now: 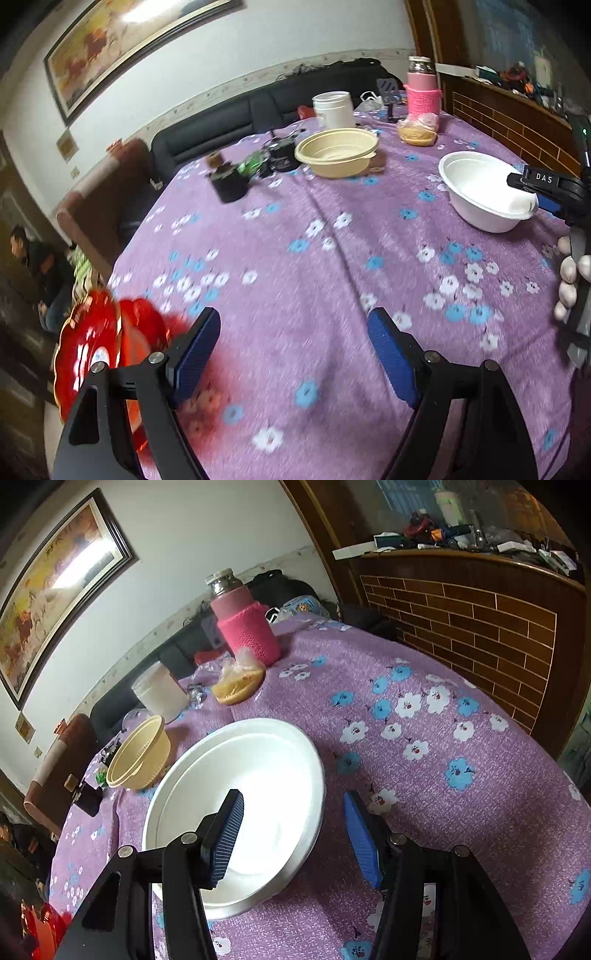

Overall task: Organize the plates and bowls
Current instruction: 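Move the right gripper over to the large white paper bowl, then grasp the rim of the white paper bowl with the right gripper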

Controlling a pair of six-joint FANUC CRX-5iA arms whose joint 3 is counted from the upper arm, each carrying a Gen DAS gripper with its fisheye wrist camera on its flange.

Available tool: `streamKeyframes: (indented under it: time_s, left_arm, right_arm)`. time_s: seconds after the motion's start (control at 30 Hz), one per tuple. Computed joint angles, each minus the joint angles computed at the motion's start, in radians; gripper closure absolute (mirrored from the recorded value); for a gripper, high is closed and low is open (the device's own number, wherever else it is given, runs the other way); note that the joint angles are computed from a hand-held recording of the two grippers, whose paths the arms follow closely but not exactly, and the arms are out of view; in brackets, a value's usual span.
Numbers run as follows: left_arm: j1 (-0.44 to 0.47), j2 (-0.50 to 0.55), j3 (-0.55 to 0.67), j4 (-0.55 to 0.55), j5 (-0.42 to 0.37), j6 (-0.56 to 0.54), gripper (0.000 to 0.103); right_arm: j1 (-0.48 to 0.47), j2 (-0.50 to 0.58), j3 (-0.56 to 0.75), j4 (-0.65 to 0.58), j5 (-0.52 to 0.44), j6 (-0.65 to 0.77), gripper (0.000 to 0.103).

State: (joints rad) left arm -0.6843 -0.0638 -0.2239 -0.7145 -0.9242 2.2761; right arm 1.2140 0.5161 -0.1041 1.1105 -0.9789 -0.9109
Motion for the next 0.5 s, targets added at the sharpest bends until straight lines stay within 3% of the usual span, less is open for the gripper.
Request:
streamKeyframes:
  time_s: [0.3,0.5]
  left_arm:
    - [-0.011,0.105,0.099,-0.005,0.003,-0.066,0.022]
    - [0.012,0.159,0.16,0.05,0.038,-0.145,0.022]
  right_arm:
    - [-0.009,-0.003,-0.004,-0.01,0.025,0.002,0.044]
    - [-0.011,-0.018,-0.031,-0.016,0.031,-0.053,0.044]
